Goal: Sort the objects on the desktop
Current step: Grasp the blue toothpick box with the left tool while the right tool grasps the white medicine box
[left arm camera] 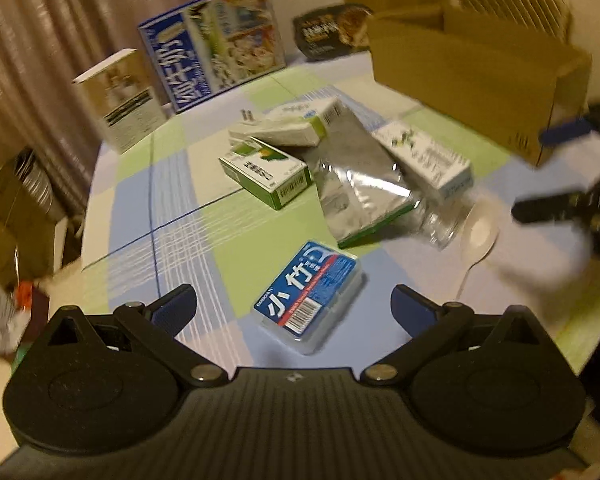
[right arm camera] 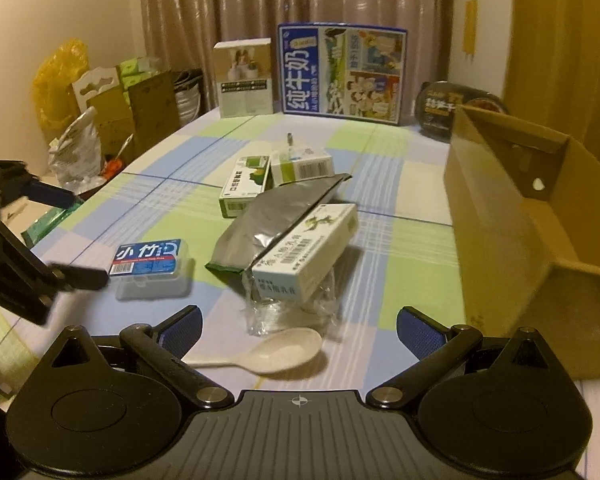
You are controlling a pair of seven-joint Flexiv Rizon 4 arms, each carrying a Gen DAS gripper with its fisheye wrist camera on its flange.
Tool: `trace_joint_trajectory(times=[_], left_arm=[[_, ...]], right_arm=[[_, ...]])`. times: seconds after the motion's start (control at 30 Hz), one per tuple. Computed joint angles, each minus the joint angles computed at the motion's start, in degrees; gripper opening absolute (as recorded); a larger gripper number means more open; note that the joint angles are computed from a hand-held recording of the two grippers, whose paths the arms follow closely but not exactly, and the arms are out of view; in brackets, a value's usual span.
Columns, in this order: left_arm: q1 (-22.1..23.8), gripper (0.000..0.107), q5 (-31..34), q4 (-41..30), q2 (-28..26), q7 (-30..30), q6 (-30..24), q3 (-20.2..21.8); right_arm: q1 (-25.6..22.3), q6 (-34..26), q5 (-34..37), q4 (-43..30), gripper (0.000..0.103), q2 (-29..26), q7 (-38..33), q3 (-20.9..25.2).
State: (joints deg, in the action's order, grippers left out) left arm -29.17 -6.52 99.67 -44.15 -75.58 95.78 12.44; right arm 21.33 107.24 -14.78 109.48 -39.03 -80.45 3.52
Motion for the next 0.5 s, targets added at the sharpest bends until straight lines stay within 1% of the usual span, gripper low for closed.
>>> trace_joint_trajectory(times=[0.07,0.13,0.2,0.27,0.33,0.5], left_arm=[[-0.39,0.101,0.77,-2.02,-1.84,1.25,-1.05,1.11],[-0.61,0.1,1.52,-3.62,-3.06,2.12,-1.96,1.98],[0.48,0.1,2.01,-4.86,-4.09,2.82,-1.87,1.12],[1.75,0.096,1.59,-6.79,-5.27,3.21,-3.76,-0.2],[3.03,0.095,1.5,-8.33,-6.12,3.39,-5.68,-1.7],[2.99,0.085,3.7,-10.95,-7.1,2.88,-11.13,-1.52]], right_arm=[[0.25,-0.55,-0.69,-1.61,0.101,-1.16,-0.5,-0.2],[-0.4,-1.25,-1.58,-3.27,0.101,-2.18,-0.71,0.66],[-0.64,-1.86,-2.29,-4.94,0.101,-3.29,-0.89,1.04],[0.52,-2.34,-2.14,-6.49,0.101,-4.32,-0.86,-0.21],[0.31,-3.26,-2.29,-8.01,0.1,-5.2,-0.54,0.12],[-0.8,-6.0,-2.82,-10.5,0.095,-6.24,0.34,1.24]])
